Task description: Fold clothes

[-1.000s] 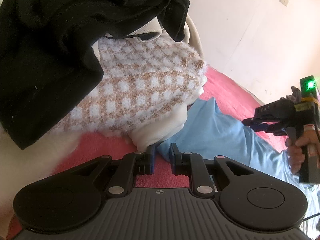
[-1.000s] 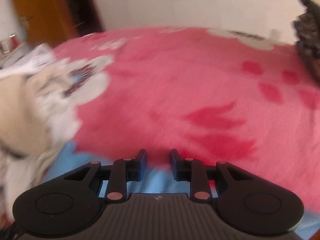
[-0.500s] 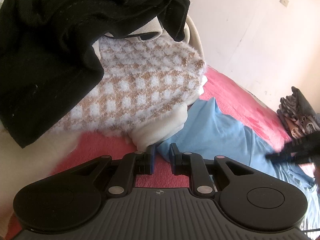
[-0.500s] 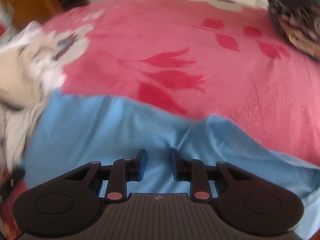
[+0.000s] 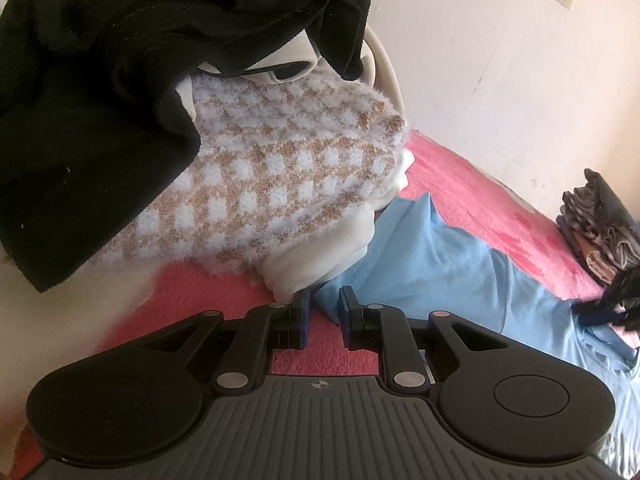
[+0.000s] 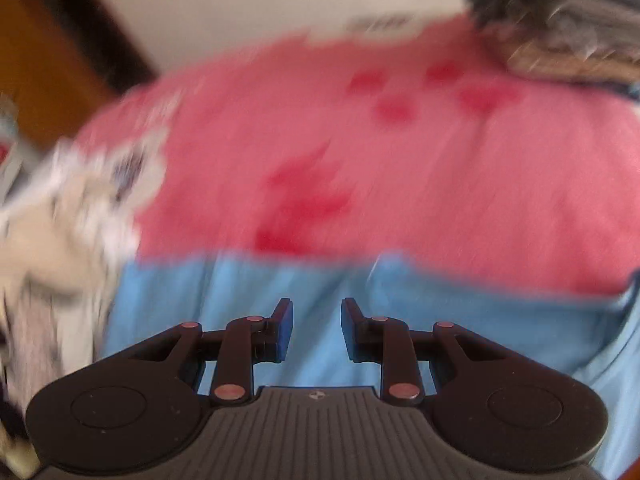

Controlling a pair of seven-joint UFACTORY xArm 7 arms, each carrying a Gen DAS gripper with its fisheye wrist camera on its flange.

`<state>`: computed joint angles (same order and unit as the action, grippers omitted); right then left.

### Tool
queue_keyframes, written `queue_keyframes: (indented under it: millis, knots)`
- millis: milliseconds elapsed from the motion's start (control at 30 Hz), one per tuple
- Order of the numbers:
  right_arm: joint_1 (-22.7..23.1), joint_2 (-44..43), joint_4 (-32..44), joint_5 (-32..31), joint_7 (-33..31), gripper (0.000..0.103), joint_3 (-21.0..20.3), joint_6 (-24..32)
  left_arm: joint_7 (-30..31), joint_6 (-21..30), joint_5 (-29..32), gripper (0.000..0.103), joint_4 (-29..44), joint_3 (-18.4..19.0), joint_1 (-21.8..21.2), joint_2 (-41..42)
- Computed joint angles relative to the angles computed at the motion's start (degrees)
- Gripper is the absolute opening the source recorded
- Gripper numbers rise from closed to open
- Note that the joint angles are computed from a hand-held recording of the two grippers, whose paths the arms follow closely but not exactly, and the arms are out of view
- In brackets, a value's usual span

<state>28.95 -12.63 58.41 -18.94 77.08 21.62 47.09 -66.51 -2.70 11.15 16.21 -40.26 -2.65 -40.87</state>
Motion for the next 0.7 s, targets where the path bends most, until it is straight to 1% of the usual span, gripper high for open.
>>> queue_keyframes:
  millis: [33,67,133,200,233,267,333,400,467,567,633,700]
  knots:
    - [0.4,1.4,0.6,0.6,-1.4,0.028,0.1,1.0,0.1,0.1,0.0,0.018,-0.2,0.4,-0.3,-0.2]
    - [0.0,2.4,0.9,-1.1,-0.8,0.028,0.2,1.8,0.3,0.0,0.0,0.018,-0.4,0.7,-0.7,-0.3]
    - [-2.0,2.1,-0.7,-8.4,5.5,0.028,0.1,1.0,0.4,-0.2,0.0,0.018,-0.7,1.2,-1.1,-0.3]
    - [-3.9,0.3,-1.9,-14.0,12.1,0.028,0.0,1.7,0.4,-0.5,-0.2,0.018,-0.8,1.3,-1.2,-0.2]
    - [-4.8,-1.5,-3.1,-15.5,15.1,0.029,-0.3,1.5,0.4,-0.5,-0.2,0.018,-0.8,1.1,-1.1,-0.3]
    - [-5.2,-4.0,-5.0,-15.3,17.1,0.029,-0.7,0.1,0.4,-0.3,-0.2,0.018,-0.7,0.7,-0.8,-0.4]
    - [-4.9,-8.3,-7.7,-12.4,15.6,0.029,-0.9,-1.1,0.2,0.2,-0.1,0.018,-0.4,-0.1,-0.2,-0.7]
    - [-3.5,-10.0,-8.0,-8.9,9.3,0.029,-0.5,0.7,-0.2,0.5,0.1,0.018,-0.1,-1.0,0.4,-0.9]
    - [-2.9,-8.8,-7.0,-6.3,3.5,0.029,0.3,2.3,-0.4,0.5,0.3,0.018,-0.1,-1.0,0.4,-0.9]
    - [-2.6,-4.7,-4.8,-5.4,-2.4,0.028,1.6,5.3,-0.5,0.3,0.4,0.018,-0.3,-0.6,0.1,-0.9]
    - [-3.6,-1.3,-3.7,-8.7,-1.1,0.028,2.3,5.8,-0.5,0.0,0.5,0.018,-0.4,-0.5,0.1,-0.8]
    - [-4.4,-0.3,-3.9,-13.2,3.5,0.027,2.2,5.1,-0.3,-0.1,0.4,0.018,-0.8,0.1,-0.5,-1.1]
